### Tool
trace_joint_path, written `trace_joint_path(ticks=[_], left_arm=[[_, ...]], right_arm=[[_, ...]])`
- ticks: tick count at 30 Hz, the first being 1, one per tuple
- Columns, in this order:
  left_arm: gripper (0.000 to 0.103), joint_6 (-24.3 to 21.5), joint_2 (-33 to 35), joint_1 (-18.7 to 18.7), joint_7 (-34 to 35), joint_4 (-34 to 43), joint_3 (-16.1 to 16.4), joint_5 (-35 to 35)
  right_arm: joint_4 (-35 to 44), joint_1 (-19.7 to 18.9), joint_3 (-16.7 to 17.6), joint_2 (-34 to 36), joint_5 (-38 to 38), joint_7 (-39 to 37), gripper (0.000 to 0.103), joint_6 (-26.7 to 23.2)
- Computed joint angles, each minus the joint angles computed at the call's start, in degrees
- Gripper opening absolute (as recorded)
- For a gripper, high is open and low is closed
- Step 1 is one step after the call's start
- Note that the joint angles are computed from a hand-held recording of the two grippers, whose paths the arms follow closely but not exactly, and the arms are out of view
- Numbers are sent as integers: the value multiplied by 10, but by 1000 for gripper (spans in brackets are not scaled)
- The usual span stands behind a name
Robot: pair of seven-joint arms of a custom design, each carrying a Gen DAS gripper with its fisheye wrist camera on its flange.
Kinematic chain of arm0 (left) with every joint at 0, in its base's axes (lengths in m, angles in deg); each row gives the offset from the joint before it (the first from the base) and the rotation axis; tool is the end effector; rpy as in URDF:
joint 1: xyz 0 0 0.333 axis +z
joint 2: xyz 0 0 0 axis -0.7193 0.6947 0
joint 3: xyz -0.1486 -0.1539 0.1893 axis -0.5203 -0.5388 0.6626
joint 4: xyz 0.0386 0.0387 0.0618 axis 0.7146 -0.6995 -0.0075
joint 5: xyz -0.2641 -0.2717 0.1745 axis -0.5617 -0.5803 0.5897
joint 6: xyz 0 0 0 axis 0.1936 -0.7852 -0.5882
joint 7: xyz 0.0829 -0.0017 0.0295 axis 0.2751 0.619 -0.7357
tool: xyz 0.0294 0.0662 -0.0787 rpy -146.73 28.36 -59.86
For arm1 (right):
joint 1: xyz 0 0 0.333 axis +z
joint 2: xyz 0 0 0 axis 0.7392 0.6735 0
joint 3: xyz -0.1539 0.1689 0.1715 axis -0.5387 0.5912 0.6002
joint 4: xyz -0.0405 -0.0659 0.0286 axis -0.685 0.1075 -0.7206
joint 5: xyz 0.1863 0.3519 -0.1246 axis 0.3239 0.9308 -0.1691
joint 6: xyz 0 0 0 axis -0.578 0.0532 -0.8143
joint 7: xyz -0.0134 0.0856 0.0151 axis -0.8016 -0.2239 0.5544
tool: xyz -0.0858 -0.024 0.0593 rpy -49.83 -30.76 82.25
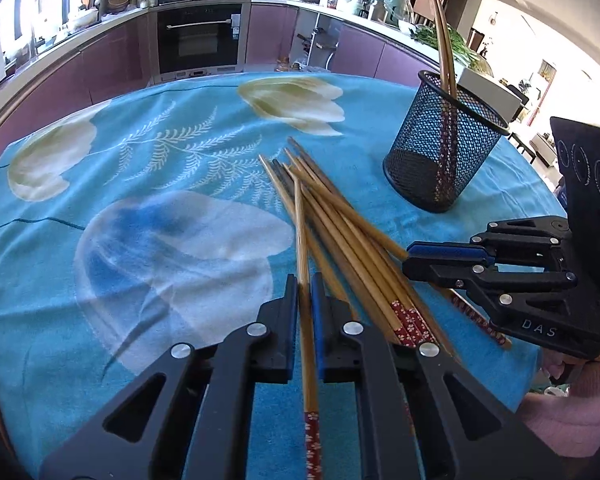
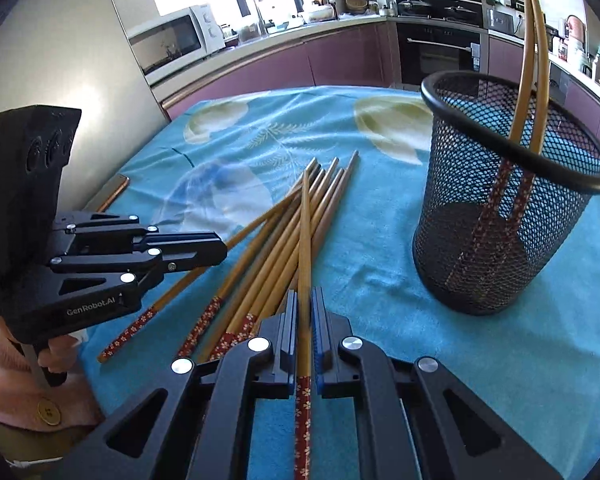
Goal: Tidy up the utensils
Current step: 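Lift both chopsticks upright and carry them over the mesh cup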
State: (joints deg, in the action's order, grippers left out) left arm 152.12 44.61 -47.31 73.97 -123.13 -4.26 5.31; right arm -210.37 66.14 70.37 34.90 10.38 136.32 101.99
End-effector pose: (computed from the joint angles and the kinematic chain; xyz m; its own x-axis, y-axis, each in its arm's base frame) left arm 0.5861 -0.0752 0.4659 -0.6837 -0.7128 0.1565 -0.6381 0.4799 -0.6021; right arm 0.4770 0.2192 0.4835 0.1289 -0.9682 -0.2144 -0.7988 0.0267 -0.6010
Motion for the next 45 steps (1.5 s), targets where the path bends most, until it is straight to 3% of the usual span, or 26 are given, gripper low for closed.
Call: trace_joint_path(ticks=[8,13,21,31,36,39,45], left_arm=[[13,0,11,0,16,9,-4,17],[7,6,10,0,-1,13,-6,15],[7,-70,-16,8,49,37,14,-80],[7,-157,-52,10,106,62,38,-184],[7,-164,-50,5,107,83,38,-220],[7,-154,-43,0,101,99,32,-235],[7,-149,-25,-10,98,142,19,-264]], right_arm=[[23,-6,-1,21,-12,-8,9,-10],[10,-9,-3,7,-9,-4,6,17],[-42,-18,-2,-72,-16,3,6,78],[-82,-75,28,-144,-53,48,6,139],[-87,-86,22,-163,-55,51,6,170],[-83,-115,39,-167,-63,62,6,177],[-70,-142,40,-168,-71,65,6,195]])
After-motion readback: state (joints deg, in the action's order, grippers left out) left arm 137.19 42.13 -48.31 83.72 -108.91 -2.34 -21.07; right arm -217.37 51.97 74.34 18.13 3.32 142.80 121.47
